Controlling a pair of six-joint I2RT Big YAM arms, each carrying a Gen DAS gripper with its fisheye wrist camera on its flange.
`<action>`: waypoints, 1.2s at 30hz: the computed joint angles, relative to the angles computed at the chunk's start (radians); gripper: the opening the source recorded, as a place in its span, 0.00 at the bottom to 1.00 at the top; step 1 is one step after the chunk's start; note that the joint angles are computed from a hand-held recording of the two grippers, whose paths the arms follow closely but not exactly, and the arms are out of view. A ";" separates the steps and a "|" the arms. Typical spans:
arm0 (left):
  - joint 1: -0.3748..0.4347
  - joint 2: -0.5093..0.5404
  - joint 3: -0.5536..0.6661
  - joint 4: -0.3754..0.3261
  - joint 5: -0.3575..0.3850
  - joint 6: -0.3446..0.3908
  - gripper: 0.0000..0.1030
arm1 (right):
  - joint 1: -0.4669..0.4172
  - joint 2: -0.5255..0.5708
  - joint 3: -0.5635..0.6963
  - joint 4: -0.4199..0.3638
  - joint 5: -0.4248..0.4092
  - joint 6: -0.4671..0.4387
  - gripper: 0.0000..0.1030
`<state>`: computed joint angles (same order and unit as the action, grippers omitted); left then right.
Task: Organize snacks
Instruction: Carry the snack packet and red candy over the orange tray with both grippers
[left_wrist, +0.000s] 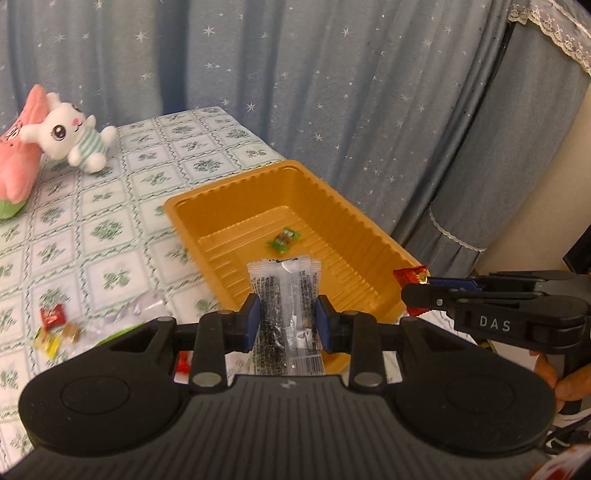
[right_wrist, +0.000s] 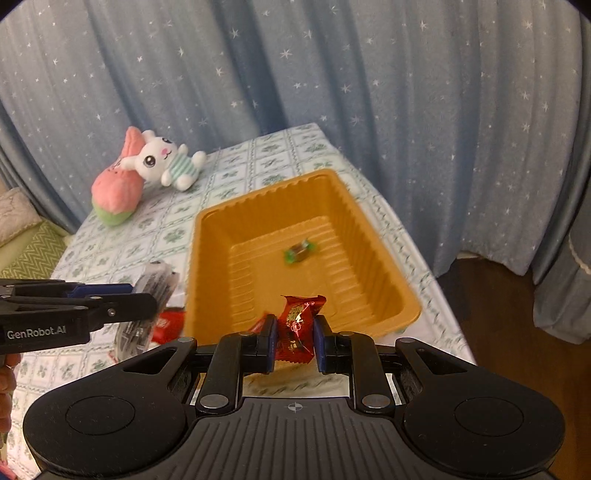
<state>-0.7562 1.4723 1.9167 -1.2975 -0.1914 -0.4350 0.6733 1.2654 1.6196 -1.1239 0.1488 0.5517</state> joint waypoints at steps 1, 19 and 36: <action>-0.001 0.015 0.015 -0.002 -0.004 -0.004 0.29 | -0.013 0.003 0.002 0.004 -0.011 -0.015 0.20; 0.018 0.242 0.203 -0.093 -0.070 -0.031 0.29 | -0.153 0.050 0.013 0.037 -0.155 -0.140 0.20; 0.019 0.289 0.249 -0.127 -0.062 -0.055 0.17 | -0.185 0.048 0.008 0.045 -0.190 -0.161 0.20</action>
